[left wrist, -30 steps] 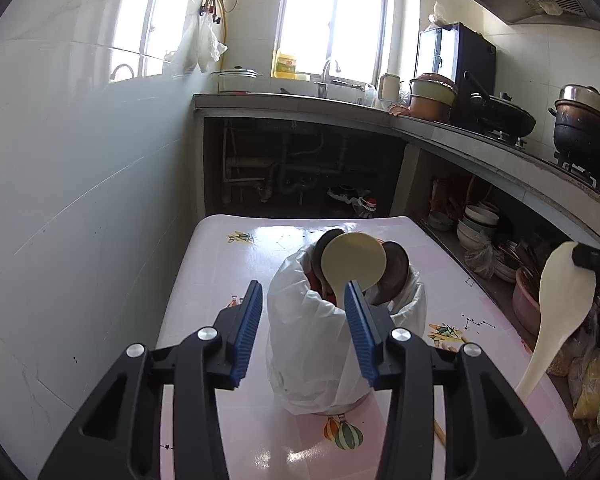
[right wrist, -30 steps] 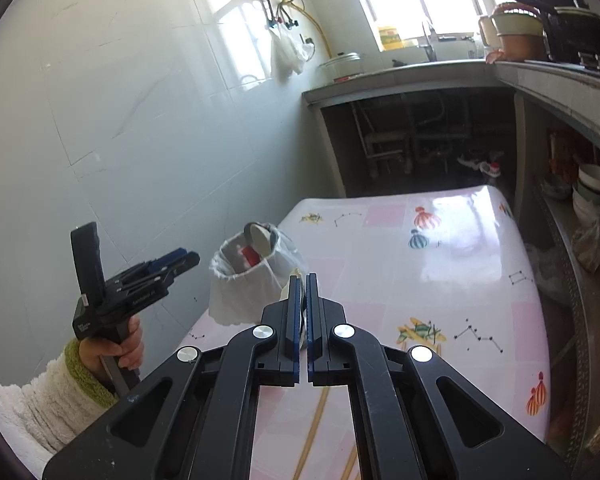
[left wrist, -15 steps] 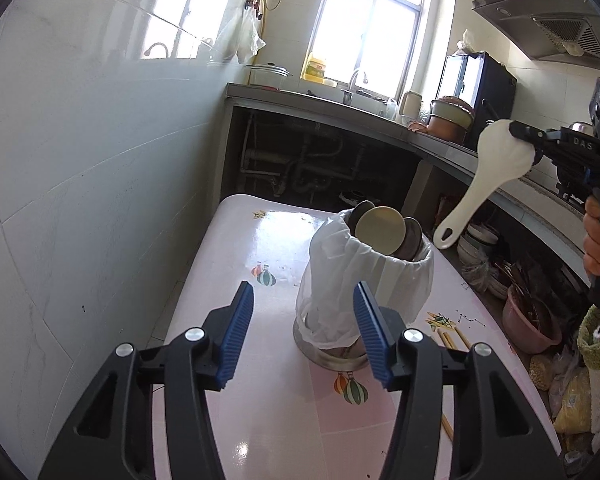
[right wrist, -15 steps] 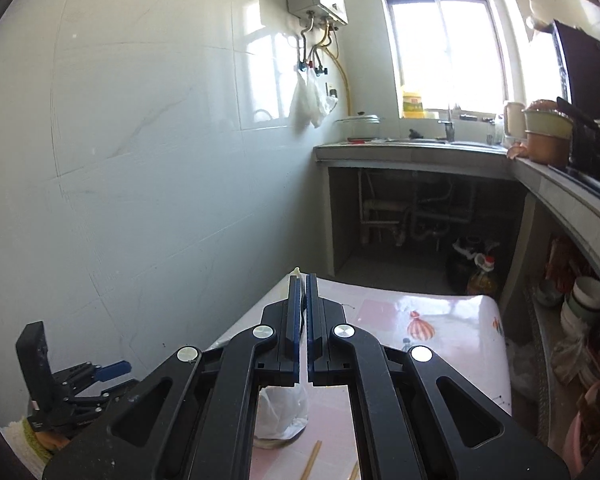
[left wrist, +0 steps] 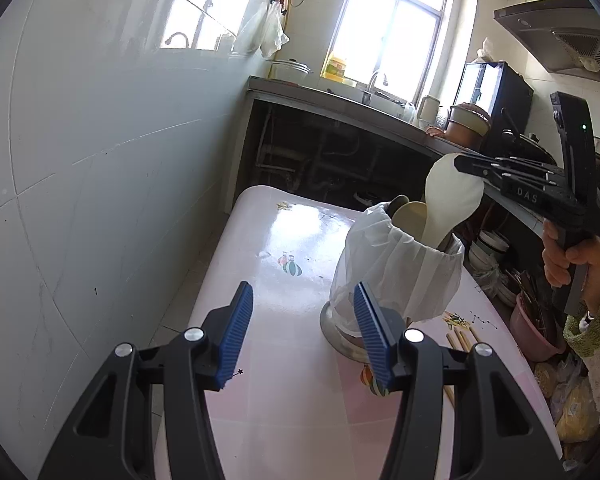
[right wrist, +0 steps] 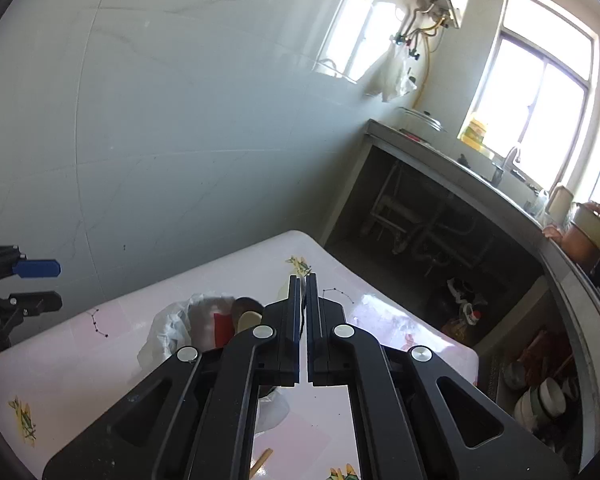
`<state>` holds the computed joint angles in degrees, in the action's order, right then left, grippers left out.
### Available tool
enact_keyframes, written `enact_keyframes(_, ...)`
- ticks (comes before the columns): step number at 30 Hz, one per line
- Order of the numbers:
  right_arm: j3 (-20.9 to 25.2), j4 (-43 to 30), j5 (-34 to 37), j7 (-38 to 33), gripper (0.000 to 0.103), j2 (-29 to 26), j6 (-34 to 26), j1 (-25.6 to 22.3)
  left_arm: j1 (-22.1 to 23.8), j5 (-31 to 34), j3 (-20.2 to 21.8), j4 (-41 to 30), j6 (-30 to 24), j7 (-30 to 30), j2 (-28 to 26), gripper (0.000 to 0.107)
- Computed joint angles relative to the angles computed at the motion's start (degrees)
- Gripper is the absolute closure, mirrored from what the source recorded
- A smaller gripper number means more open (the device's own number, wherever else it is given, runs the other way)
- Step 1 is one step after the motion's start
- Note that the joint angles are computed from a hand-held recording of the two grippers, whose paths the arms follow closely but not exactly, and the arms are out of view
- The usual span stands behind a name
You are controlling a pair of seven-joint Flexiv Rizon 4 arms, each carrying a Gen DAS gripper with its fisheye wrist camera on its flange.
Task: Organize utensils
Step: 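Insert the white scoop into the holder with the right tool and release, then move both tools to the chopsticks and close the right tool on one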
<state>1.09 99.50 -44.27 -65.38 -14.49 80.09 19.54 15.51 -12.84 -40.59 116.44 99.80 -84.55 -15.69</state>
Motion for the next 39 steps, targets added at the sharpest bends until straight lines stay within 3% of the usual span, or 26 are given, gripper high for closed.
enact_keyframes(10,3.9,-1.1,8.0,-12.0,0.101,-2.5,-5.8,0.7,2.1,-0.1,-2.4,0.4,-0.6,0.1,-0.3,0.055)
enact_keyframes(13,6.0,-2.7,13.9,-15.1,0.1,-2.7,-7.4,0.1,2.0,-0.4,-2.6,0.4,-1.0,0.5,-0.2,0.053)
enact_keyframes(14,6.7,-3.2,16.1,-16.1,0.098,-2.8,-7.5,-0.3,2.0,-0.6,-2.7,0.5,-1.2,0.8,-0.2,0.052)
enact_keyframes(18,10.7,-4.1,28.1,-20.1,0.071,-0.9,-5.4,-2.9,1.8,-1.9,-3.5,1.0,-2.1,2.1,0.1,0.047)
enact_keyframes(22,13.8,-2.2,41.4,-22.2,0.063,3.4,-3.0,-6.3,1.9,-3.2,-4.9,1.5,-2.7,4.2,0.3,0.044)
enact_keyframes(27,10.7,6.8,46.7,-13.7,0.059,11.3,-1.3,-6.9,1.8,-4.2,-7.2,1.3,-3.9,7.5,-0.5,0.041)
enact_keyframes(30,8.5,14.5,39.9,-1.2,0.059,15.2,-2.6,-7.9,-0.3,-4.7,-6.9,0.2,-5.4,9.9,-1.7,0.041)
enact_keyframes(34,8.2,21.8,41.4,6.3,0.059,18.6,-6.4,-8.9,-6.1,-5.5,-3.8,-2.1,-8.3,13.3,-3.6,0.04)
enact_keyframes(39,8.0,27.6,40.9,12.6,0.063,19.0,-7.9,-9.6,-16.9,-5.5,4.8,-7.3,-13.5,14.1,-6.5,0.04)
